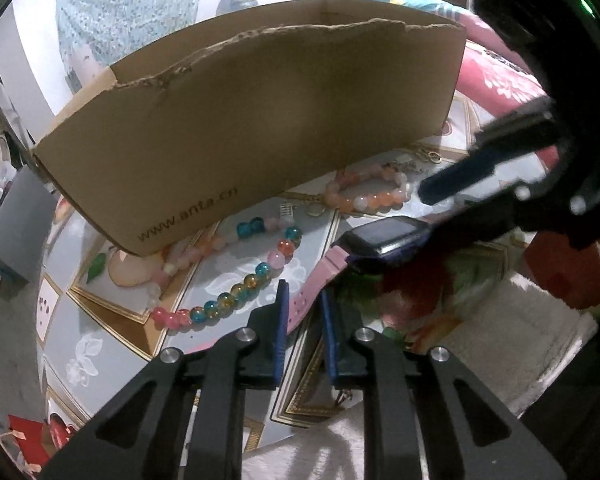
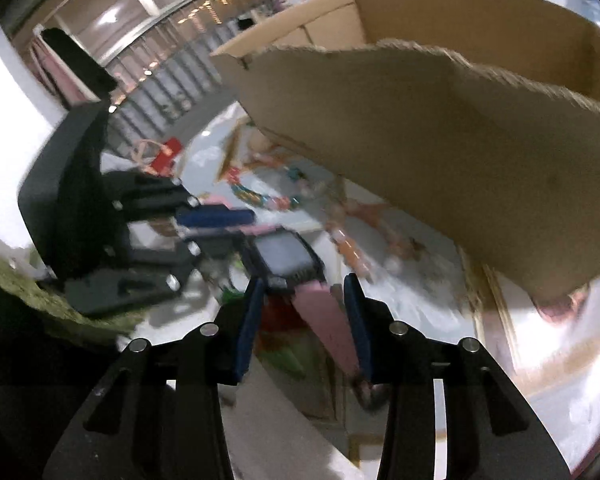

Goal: Organize jewelry
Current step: 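Carry the watch over the cardboard box with the right tool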

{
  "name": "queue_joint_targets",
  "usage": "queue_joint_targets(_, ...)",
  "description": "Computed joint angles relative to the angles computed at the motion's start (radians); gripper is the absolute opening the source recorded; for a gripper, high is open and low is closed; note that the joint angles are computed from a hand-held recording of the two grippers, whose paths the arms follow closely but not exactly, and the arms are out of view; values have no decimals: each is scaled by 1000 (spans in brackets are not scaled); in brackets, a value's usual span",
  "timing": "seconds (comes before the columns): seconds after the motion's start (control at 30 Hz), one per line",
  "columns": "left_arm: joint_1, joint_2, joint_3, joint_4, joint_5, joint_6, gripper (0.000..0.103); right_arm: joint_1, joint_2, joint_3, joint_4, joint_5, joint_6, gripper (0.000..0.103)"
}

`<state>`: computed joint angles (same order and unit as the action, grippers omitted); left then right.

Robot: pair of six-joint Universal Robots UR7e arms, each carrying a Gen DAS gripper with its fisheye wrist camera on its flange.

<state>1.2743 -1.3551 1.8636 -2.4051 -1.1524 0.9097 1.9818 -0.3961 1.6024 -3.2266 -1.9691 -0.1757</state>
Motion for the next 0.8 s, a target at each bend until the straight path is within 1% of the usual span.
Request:
queue_joint_targets(0.03, 1, 0, -2, 2, 1, -1, 13, 11, 10, -2, -14, -46, -15, 37)
queue_joint_targets(0.07, -1, 3, -4, 5, 4, -8, 13, 23, 23, -6, -27, -94, -36, 33)
queue_joint_targets(0.1, -1, 6, -8, 5, 5, -11, 12, 38, 46, -20, -40, -162, -61, 26)
queue_joint_targets(0.13, -2, 7, -8, 1, 7, -14, 11, 49, 62, -30, -58, -204, -80, 23)
queue_joint_targets(0.2, -5, 3, -5, -5, 10, -19, 9, 63, 87, -42, -112, -263, -125, 10)
queue_joint_targets(0.23, -7, 3, -1, -15, 13, -21, 9, 69, 97, -49, -132, -289, -138, 7)
queue_joint_targets(0.27, -6, 10, -8, -19, 13, -17, 8, 74, 102, -50, -152, -301, -148, 3)
queue_joint_targets(0.3, -8, 6, -4, -22, 9, -17, 6, 76, 101, -44, -175, -299, -152, 3)
queue_joint_targets(0.37, -16, -14, 13, -29, -1, -17, 4, 84, 97, -32, -212, -305, -162, 2)
queue_joint_targets(0.47, -33, -44, 12, -8, -24, -46, 3, 97, 79, -7, -255, -306, -174, 2)
queue_joint_targets(0.57, -66, -80, -4, 13, -52, -72, 3, 131, 52, 12, -297, -317, -193, 2)
queue_joint_targets(0.63, -92, -94, -17, -8, -64, -63, 3, 156, 29, 13, -326, -318, -220, 2)
queue_joint_targets(0.73, -128, -73, -76, -27, -65, -69, 3, 168, -5, -18, -319, -304, -238, 2)
queue_joint_targets(0.8, -143, -35, -134, -23, -51, -83, 3, 157, -39, -42, -259, -271, -207, 2)
